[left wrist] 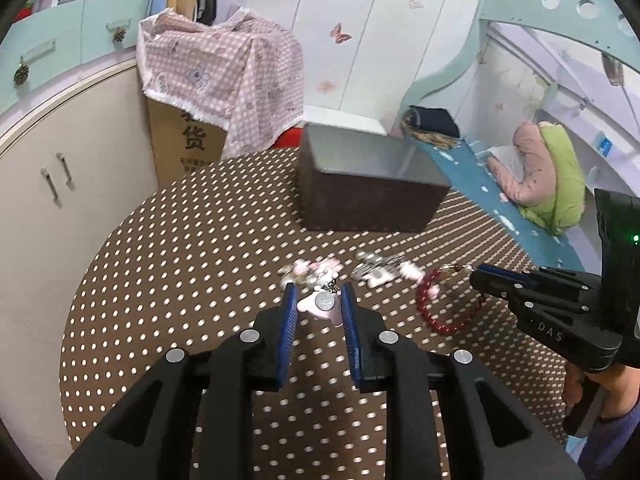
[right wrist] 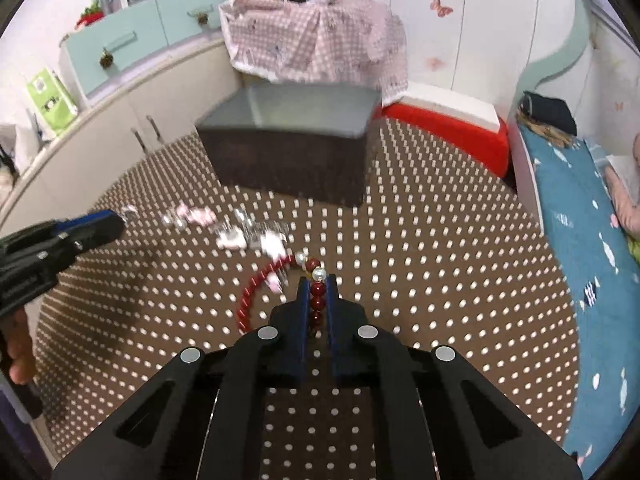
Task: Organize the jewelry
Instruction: 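Carry the pink charm and red bracelet into the grey box and release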
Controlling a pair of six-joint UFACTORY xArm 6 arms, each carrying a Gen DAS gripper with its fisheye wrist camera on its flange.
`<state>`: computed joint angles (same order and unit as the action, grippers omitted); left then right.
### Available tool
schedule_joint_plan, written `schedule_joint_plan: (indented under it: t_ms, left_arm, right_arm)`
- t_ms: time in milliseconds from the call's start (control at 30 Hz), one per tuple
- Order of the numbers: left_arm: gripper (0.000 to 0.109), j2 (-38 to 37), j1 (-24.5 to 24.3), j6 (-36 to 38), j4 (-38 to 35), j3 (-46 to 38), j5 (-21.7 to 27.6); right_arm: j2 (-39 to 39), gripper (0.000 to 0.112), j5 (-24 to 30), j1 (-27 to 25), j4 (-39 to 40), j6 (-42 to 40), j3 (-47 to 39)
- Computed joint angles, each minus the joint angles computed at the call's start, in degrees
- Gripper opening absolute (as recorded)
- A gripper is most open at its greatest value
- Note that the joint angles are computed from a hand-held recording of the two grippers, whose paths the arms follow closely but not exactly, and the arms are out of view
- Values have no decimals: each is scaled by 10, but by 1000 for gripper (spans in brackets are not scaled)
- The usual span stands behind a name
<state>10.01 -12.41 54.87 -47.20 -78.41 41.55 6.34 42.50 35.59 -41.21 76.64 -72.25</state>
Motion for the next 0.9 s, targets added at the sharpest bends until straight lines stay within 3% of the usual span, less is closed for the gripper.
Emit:
schedule_joint_plan:
  t_ms: [300,500,700,900]
  left_arm:
    - [21,-3,-8,22,-36,-41,48]
    - [21,41,-18,1,-32,-130,87]
    - [21,126,-30,-47,0,-276,136]
    - [21,268,-42,-142,60,-493,210]
  right_arm:
    - [-28,8,16,2,-29,-17,-23]
    - [-29,8,20,-16,-38,-47,-60]
    - [2,8,18,-40,-34,-95,-128]
    - [53,8,0,-74,-1,-141,-195]
